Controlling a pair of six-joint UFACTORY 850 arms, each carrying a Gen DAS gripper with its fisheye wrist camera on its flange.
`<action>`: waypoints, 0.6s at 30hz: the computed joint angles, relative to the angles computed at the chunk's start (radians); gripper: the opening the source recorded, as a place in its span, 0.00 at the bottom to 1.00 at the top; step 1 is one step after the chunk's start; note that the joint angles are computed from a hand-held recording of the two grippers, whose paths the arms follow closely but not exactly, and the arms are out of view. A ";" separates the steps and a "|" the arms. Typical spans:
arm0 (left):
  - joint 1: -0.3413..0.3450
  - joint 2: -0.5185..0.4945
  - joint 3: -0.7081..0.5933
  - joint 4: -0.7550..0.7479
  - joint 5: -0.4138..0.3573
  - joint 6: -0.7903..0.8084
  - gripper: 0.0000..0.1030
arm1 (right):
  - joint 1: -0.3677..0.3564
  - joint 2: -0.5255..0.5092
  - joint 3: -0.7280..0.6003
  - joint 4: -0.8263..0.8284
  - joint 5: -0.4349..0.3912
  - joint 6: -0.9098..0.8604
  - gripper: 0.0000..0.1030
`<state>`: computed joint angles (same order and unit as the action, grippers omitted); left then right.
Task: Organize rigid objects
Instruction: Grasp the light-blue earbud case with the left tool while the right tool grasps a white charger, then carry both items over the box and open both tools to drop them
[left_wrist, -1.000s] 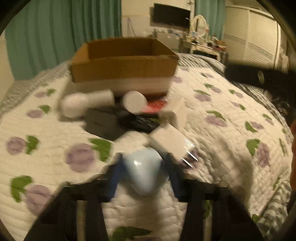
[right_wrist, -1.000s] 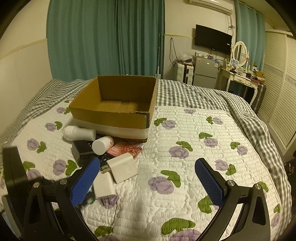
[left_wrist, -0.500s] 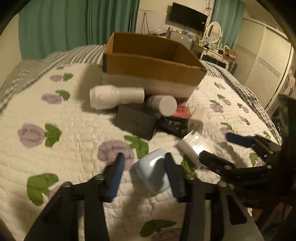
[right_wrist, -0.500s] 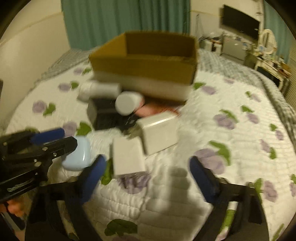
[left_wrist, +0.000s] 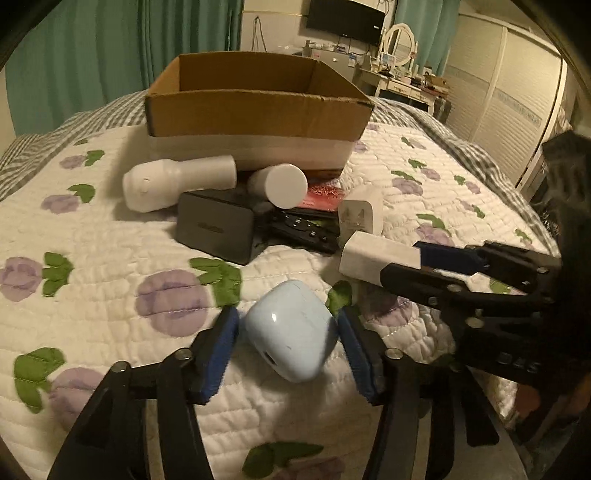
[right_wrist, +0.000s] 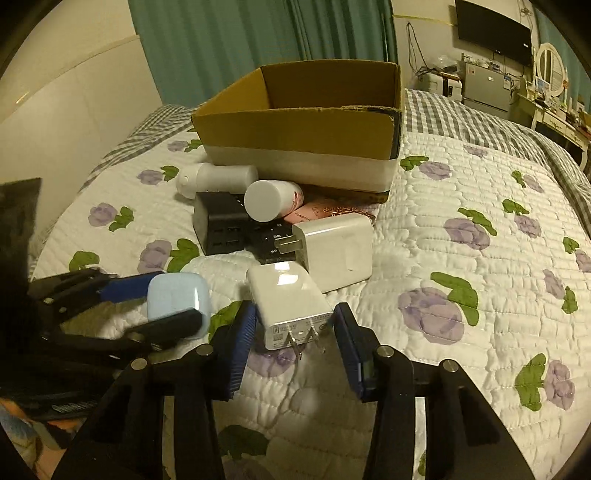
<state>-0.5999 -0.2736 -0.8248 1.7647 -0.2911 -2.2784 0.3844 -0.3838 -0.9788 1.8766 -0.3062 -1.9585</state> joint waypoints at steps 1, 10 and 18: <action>-0.010 -0.012 -0.005 -0.017 -0.023 0.025 0.59 | -0.001 0.004 0.001 -0.006 0.004 0.004 0.42; -0.046 -0.002 0.004 -0.050 -0.104 0.091 0.56 | -0.011 0.094 0.041 0.100 0.036 -0.089 0.41; -0.052 0.083 -0.010 -0.172 -0.165 0.189 0.56 | -0.019 0.155 0.044 0.164 0.037 -0.141 0.40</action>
